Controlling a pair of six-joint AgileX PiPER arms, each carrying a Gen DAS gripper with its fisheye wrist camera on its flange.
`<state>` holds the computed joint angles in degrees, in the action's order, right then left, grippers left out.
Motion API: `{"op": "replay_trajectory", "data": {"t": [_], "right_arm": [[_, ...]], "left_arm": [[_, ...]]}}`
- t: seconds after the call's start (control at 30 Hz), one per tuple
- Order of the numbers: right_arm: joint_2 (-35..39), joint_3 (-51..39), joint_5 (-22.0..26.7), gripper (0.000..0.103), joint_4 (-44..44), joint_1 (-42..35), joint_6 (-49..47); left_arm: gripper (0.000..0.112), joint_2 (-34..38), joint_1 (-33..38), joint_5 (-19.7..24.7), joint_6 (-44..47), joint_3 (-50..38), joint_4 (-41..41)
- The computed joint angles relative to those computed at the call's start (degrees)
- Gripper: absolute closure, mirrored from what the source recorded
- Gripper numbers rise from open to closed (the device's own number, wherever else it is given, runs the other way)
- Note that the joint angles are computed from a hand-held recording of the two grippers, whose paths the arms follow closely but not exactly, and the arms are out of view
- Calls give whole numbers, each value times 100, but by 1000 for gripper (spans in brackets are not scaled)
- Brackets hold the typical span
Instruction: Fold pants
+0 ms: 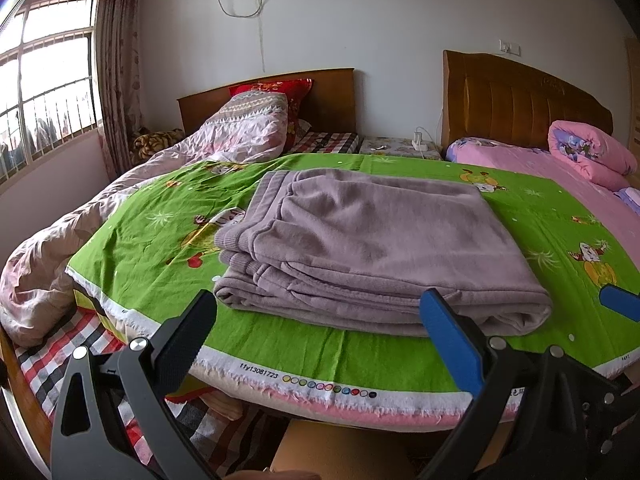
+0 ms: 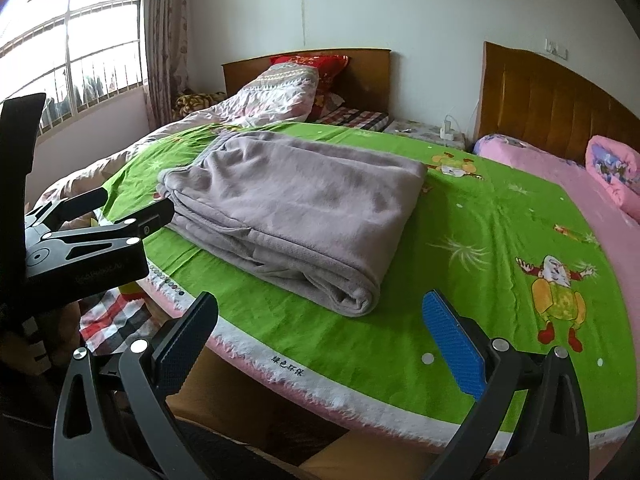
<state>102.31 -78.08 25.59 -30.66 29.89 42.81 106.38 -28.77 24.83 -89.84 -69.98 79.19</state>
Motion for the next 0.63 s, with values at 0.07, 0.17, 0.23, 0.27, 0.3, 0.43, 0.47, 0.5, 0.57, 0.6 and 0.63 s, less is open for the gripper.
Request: {"op": "replay_trajectory", "data": {"t": [0.07,0.17,0.23,0.27,0.3,0.43,0.47,0.5,0.57,0.6,0.63], "right_arm": [[-9,11,13,5,-96,9,104],[-19,19,48,5,-210,19,231],[-28,28,67,5,-288,25,309],[-30,28,79,5,-320,30,341],[-26,22,88,5,-333,31,356],[-16,5,137,5,-416,38,449],[-16,6,142,5,-437,40,472],[-16,8,153,5,-465,42,503],[-23,12,180,5,-511,58,565],[-17,4,189,5,-519,50,575],[-18,1,203,5,-532,51,591]], "left_arm": [[11,-4,0,-1,0,6,3],[11,0,-10,15,6,-3,-14],[11,-10,-14,19,-69,18,62],[11,-34,-26,26,-209,66,202],[11,-44,-45,60,-315,98,317],[11,-39,4,-70,-311,102,362],[11,-23,36,-121,-209,79,261],[11,-11,49,-143,-144,64,192],[11,18,90,-217,22,27,30],[11,24,102,-236,65,21,-3],[11,30,102,-233,93,14,-21]]}}
